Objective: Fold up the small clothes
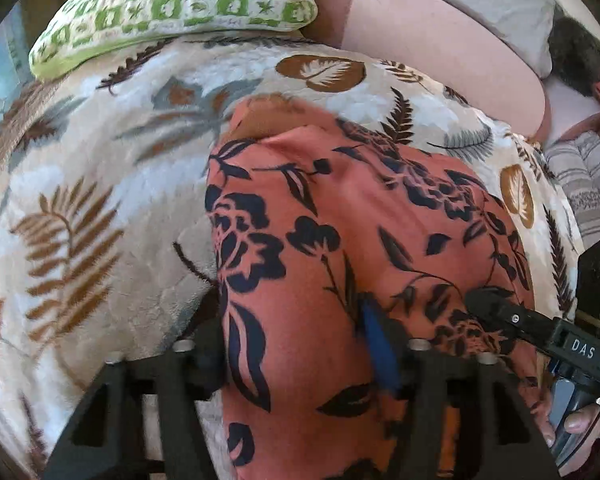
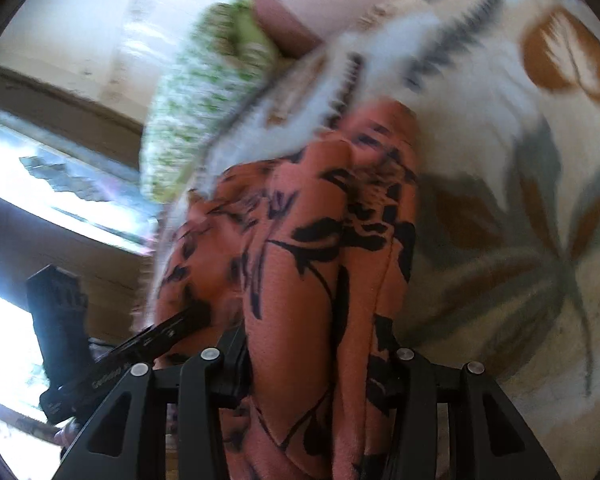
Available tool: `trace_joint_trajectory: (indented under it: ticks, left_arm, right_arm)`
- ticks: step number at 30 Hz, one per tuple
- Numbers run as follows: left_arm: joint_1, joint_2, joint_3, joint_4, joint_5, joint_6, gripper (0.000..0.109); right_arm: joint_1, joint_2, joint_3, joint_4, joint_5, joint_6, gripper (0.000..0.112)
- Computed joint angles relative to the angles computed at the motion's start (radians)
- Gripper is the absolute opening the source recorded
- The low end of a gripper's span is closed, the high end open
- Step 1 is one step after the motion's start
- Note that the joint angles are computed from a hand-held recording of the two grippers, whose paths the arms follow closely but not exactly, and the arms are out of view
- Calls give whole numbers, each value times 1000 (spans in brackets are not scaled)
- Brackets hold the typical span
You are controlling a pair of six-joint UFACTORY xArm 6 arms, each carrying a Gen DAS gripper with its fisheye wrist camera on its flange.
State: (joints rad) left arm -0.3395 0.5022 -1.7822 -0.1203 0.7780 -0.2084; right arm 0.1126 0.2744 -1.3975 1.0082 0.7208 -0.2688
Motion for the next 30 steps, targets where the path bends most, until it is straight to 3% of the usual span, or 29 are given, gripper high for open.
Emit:
trace_joint_trajectory:
  ticks: [3,4,8,13,24,30]
  left_arm:
    - [16,-15,33,-58,-10,-21,83]
    - [20,-14,28,-68,4,-23,83]
    - [13,-40,33,-10,40,-36,83]
    - [-7,-170,139,158,-1,-106,83]
    - [-31,-513,384,506,-133,-365,85]
    - [-38,-609,444,655,-130,-433,85]
  right_arm:
    - [-26,27,13,150,25,-72,50]
    - [-23,25,13,148,20,-84,51]
    - [-3,21,-5,14,-2,-13,57]
    - [10,-12,-25,-242,8,254,71]
    - [84,-289,100,-640,-205,437,73]
    - [135,-406,145,-750,-294,480,76]
